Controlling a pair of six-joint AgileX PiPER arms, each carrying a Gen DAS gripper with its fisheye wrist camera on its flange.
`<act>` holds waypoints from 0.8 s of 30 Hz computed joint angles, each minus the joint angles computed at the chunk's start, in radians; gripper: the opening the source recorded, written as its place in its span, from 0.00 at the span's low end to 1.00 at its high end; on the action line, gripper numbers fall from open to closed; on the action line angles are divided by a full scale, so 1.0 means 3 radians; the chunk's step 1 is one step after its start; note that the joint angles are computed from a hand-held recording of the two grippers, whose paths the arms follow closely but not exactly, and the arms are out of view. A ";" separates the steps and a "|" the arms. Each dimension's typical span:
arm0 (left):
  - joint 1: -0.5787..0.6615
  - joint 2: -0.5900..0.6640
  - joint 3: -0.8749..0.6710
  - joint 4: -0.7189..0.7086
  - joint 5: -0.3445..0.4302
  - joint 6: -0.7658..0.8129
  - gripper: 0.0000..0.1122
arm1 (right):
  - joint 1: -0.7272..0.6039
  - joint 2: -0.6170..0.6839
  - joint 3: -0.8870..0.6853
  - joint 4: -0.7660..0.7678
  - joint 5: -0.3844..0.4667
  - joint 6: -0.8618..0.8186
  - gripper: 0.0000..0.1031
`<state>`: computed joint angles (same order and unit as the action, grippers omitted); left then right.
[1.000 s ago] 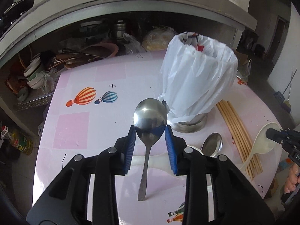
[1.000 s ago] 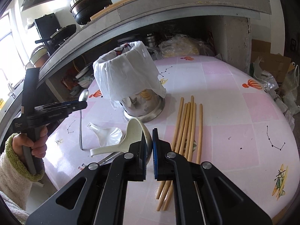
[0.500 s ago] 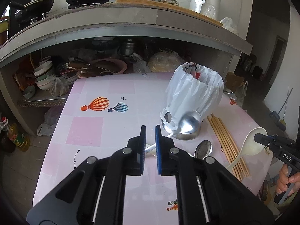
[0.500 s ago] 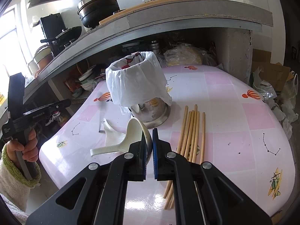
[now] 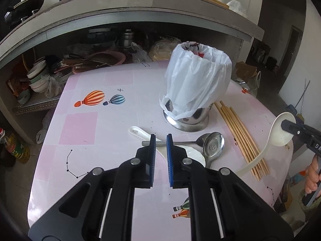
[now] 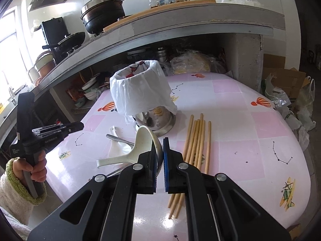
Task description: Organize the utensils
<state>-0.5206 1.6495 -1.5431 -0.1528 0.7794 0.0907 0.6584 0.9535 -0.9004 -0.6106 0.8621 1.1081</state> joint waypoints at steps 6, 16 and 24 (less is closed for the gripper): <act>-0.0152 0.0212 -0.0020 -0.0056 0.0059 0.0192 0.22 | -0.0222 -0.0192 0.0130 0.0206 0.0052 -0.0154 0.06; -0.0462 0.0596 -0.0290 -0.0301 0.0233 0.0685 0.44 | -0.0711 -0.0413 0.0261 0.0439 0.0048 -0.0480 0.06; -0.0708 0.1080 -0.0824 0.0024 0.0394 0.0483 0.46 | -0.1363 -0.0580 0.0339 0.0853 -0.0031 -0.1053 0.06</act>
